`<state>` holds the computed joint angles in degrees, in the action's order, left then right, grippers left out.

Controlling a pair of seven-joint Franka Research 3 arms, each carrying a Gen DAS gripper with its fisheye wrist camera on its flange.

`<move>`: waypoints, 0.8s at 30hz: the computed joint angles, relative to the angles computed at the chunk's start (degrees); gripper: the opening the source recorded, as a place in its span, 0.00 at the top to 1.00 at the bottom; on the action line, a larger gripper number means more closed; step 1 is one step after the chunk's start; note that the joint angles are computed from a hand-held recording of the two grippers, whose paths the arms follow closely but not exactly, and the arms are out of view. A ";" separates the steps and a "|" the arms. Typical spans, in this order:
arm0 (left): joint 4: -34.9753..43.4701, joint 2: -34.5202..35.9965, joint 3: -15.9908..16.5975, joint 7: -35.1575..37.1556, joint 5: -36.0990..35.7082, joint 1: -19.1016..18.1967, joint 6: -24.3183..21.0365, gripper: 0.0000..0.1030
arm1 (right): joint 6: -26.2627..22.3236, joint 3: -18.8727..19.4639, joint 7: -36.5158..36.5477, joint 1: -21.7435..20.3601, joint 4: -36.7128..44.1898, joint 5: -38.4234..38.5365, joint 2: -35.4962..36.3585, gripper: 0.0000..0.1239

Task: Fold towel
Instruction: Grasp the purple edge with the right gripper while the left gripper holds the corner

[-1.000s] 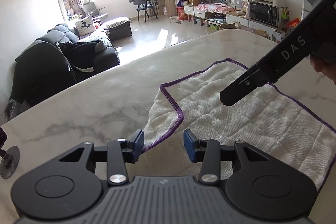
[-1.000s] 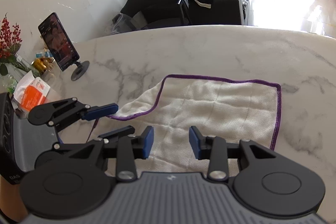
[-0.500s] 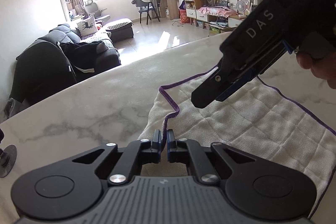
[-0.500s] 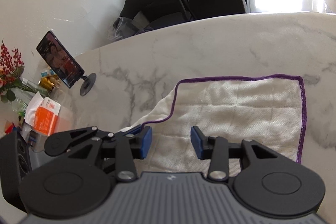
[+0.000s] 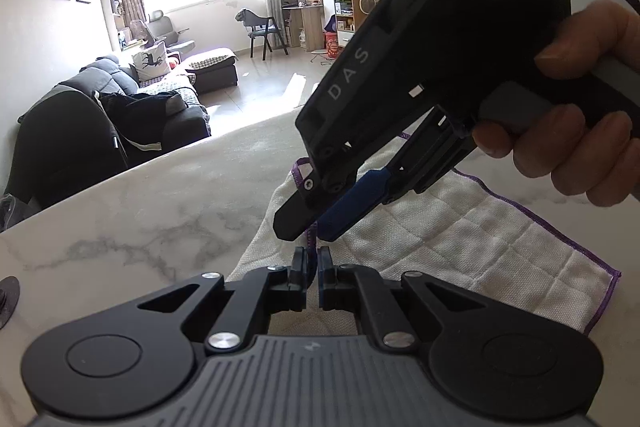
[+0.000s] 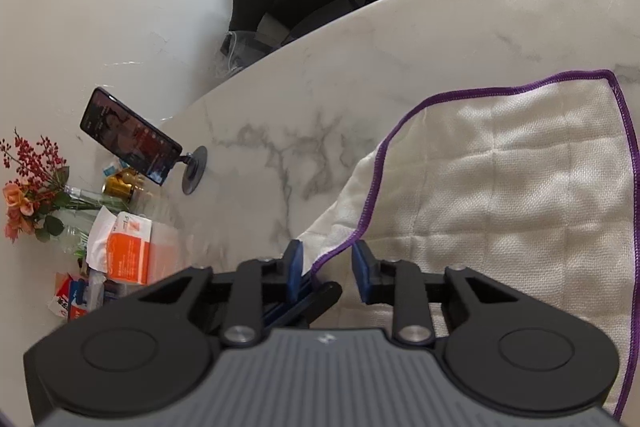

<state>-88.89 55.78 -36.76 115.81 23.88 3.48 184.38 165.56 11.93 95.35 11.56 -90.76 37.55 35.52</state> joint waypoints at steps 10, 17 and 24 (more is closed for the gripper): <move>-6.80 -6.97 14.09 -4.50 3.17 -8.22 9.62 0.53 | 5.19 0.15 -0.68 0.68 -5.05 -0.51 -3.90 0.96; -6.21 -8.25 27.71 -9.17 1.08 -18.60 13.65 0.54 | 8.15 2.66 -3.53 -1.03 -9.19 1.99 -7.16 0.96; -6.08 -6.22 10.20 -14.28 9.32 -3.51 6.33 0.95 | 11.04 3.64 -5.85 -1.70 -14.81 4.68 -11.15 0.96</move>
<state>-94.97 49.56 -26.56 101.54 33.20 -0.03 190.71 176.60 15.57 89.50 9.86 -105.57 42.23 24.37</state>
